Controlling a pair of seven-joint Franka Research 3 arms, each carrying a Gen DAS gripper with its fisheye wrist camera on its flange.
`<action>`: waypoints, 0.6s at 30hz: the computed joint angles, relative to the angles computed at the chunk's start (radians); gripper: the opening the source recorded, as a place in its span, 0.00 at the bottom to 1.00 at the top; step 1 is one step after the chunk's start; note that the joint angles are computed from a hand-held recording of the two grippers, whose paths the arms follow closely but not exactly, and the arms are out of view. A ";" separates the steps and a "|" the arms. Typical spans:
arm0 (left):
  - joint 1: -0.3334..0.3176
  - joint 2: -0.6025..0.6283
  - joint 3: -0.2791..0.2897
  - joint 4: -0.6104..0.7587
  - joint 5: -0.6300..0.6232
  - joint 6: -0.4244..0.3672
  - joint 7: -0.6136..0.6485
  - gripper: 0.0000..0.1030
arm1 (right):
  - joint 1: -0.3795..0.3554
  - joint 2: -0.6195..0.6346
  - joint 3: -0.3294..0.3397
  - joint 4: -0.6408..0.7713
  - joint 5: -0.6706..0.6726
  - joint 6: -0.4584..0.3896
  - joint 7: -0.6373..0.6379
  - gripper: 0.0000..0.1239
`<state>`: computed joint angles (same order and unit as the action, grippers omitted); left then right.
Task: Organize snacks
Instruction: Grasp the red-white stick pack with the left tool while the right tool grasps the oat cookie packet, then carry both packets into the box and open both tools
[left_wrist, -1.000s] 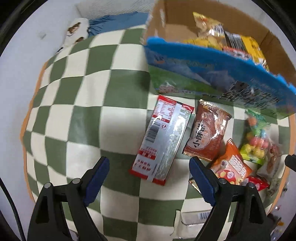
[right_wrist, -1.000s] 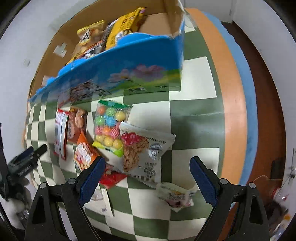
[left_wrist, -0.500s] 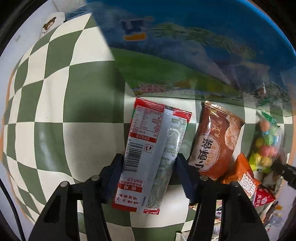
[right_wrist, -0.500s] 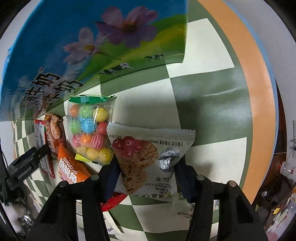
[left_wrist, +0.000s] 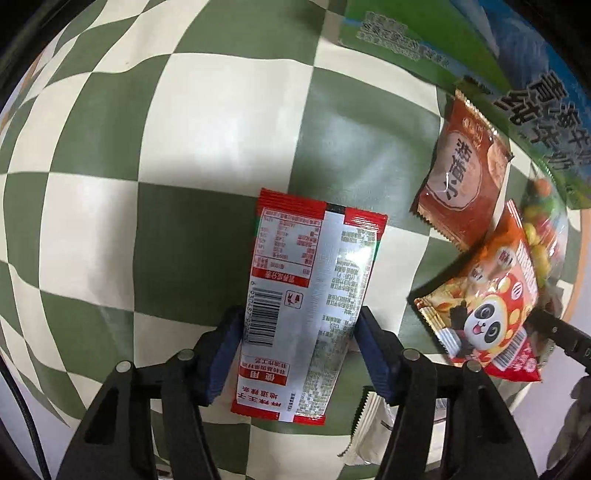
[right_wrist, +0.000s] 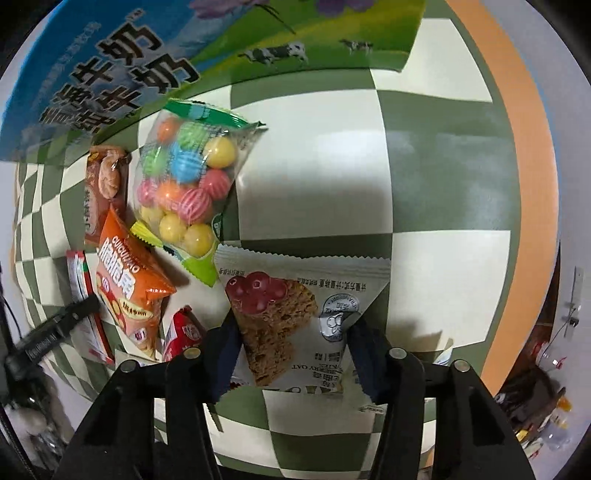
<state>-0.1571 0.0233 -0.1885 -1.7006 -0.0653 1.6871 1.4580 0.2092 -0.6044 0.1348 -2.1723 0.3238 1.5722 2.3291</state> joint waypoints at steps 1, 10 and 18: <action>0.000 -0.006 0.000 -0.006 0.004 0.007 0.008 0.58 | 0.000 0.005 0.002 0.002 0.001 -0.003 0.007 0.48; -0.021 -0.076 -0.008 0.026 -0.022 0.002 -0.001 0.42 | 0.016 -0.034 0.053 -0.002 -0.045 0.001 0.062 0.39; -0.026 -0.087 0.011 0.215 -0.141 -0.047 0.014 0.42 | 0.018 -0.102 0.049 0.067 -0.024 0.025 0.100 0.38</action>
